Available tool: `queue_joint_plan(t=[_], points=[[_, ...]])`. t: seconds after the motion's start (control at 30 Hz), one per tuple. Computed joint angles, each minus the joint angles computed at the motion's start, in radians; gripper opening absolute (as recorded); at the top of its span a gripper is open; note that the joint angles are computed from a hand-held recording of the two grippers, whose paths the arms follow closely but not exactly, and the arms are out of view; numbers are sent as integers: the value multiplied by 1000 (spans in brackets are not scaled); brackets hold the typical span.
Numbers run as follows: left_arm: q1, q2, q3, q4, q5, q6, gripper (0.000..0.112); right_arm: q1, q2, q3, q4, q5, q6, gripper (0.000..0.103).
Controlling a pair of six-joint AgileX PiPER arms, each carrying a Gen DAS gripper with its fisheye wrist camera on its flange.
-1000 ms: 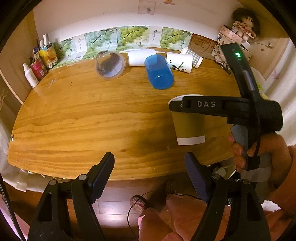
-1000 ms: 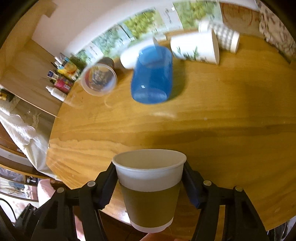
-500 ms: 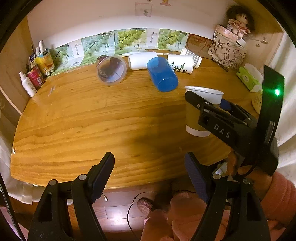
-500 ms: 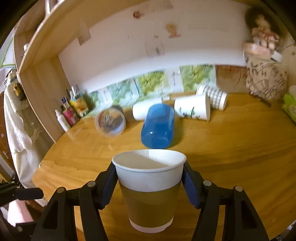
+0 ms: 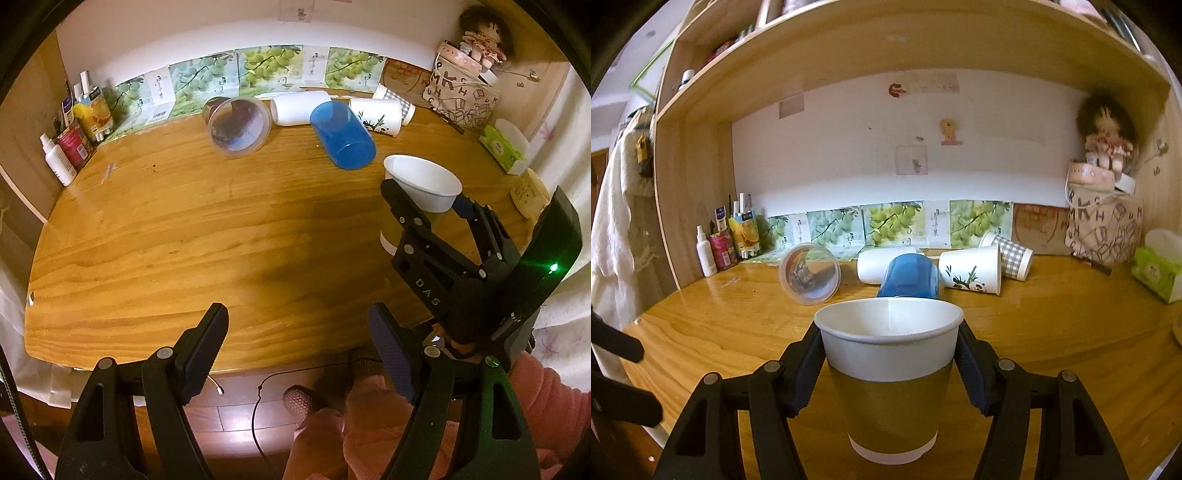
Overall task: Flip cup upright
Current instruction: 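Rotate the held cup with the right gripper until its rim faces up, then lower the upright cup onto the desk and open the right gripper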
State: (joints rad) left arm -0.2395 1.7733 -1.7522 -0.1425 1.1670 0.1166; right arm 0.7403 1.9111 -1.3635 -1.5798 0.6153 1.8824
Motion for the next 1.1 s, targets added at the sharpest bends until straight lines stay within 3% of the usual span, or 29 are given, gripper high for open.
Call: queue_joint_plan(t=[0.27, 0.6, 0.7, 0.8, 1.1], points=[[8, -15, 21, -12, -8, -1, 81, 11, 17, 17, -53, 21, 51, 69], [-4, -32, 47, -10, -5, -19, 81, 15, -8, 55, -15, -7, -4, 70], [-6, -40, 57, -18, -9, -23, 81, 12, -18, 63, 35, -33, -50, 71], [-9, -47, 64, -23, -10, -34, 81, 18, -30, 74, 80, -46, -95, 82], [-9, -72, 90, -44, -10, -85, 81, 60, -109, 98, 405, -43, -406, 82]])
